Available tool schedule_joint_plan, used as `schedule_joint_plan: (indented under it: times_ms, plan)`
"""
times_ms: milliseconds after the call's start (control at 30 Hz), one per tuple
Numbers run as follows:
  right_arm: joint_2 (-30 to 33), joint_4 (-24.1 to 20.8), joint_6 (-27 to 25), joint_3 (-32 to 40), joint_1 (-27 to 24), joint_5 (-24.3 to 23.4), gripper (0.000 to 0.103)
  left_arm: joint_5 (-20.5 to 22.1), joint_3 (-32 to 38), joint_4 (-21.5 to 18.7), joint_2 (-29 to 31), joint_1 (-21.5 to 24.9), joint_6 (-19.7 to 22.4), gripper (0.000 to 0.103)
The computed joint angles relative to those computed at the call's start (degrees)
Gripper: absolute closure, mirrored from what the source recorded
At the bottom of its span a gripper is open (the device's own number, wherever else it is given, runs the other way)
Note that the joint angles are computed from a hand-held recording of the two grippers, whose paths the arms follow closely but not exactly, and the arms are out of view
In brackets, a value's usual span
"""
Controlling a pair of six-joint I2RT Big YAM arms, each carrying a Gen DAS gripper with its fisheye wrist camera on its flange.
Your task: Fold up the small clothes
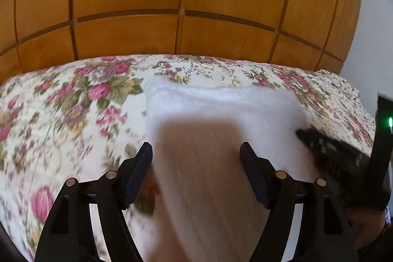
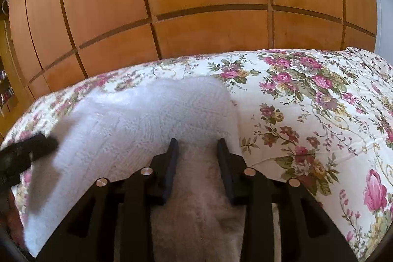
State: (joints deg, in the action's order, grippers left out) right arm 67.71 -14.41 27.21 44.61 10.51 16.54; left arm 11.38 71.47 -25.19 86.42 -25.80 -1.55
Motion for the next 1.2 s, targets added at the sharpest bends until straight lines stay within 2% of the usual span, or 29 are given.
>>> schedule_joint_plan:
  times_ms: [33, 67, 133, 200, 267, 400, 500, 533, 600, 700, 767, 900, 1000, 1100, 1200]
  plan:
    - [-1.4, -0.6, 1.2, -0.4, 0.5, 0.7, 0.046, 0.7, -2.0, 1.0, -1.5, 0.3, 0.2, 0.03]
    - [-2.9, -1.1, 2.4, -1.0, 1.1, 1.6, 0.041, 0.7, -3.2, 1.4, -2.4, 0.3, 0.4, 0.03]
    - [-5.3, -1.8, 3.6, -2.2, 2.2, 2.5, 0.041, 1.1, -5.6, 1.8, -3.7, 0.5, 1.1, 0.03]
    - [-5.3, -5.4, 3.4, -1.8, 2.9, 3.9, 0.041, 2.4, -5.5, -0.3, -2.9, 0.1, 0.8, 0.03]
    - [-4.2, -6.5, 4.5, -2.2, 1.8, 2.1, 0.037, 3.0, -4.0, -3.0, -1.2, -0.9, 1.0, 0.03]
    - [-3.2, -3.9, 10.6, -3.7, -2.7, -5.2, 0.026, 0.1, -4.7, -1.0, -1.4, -2.5, 3.1, 0.03]
    - [-4.4, -4.2, 11.6, -4.1, -2.6, -5.9, 0.026, 6.0, -3.7, -3.8, -1.8, -0.2, 1.1, 0.027]
    - [-5.0, -4.4, 11.8, -4.2, -2.6, -6.5, 0.025, 8.6, -3.6, -4.2, -1.9, 1.0, -0.4, 0.016]
    - [-6.8, -3.9, 13.2, -5.1, -3.2, -9.3, 0.023, 12.3, -4.0, -3.6, -2.3, 3.5, -4.6, 0.009]
    - [-9.2, -3.3, 14.8, -6.3, -4.6, -14.3, 0.017, 17.4, -4.9, -2.1, -2.1, 6.5, -10.7, 0.009]
    - [-9.8, -3.3, 15.5, -7.0, -5.7, -18.7, 0.016, 21.6, -4.1, -3.4, -0.6, 8.0, -12.7, 0.009]
    - [-10.0, -2.1, 16.6, -8.1, -7.0, -23.5, 0.016, 26.9, -3.6, -4.7, 0.6, 8.7, -13.1, 0.009]
    - [-9.4, 0.3, 18.7, -9.0, -8.2, -27.5, 0.015, 29.9, -2.3, -7.6, 1.8, 8.1, -10.2, 0.009]
    - [-8.6, 1.7, 19.8, -9.0, -8.7, -29.7, 0.015, 30.2, -1.2, -9.1, 2.6, 7.2, -7.9, 0.009]
    - [-7.2, 2.5, 19.5, -8.2, -8.7, -31.4, 0.022, 31.4, -0.1, -9.9, 3.5, 6.7, -7.2, 0.009]
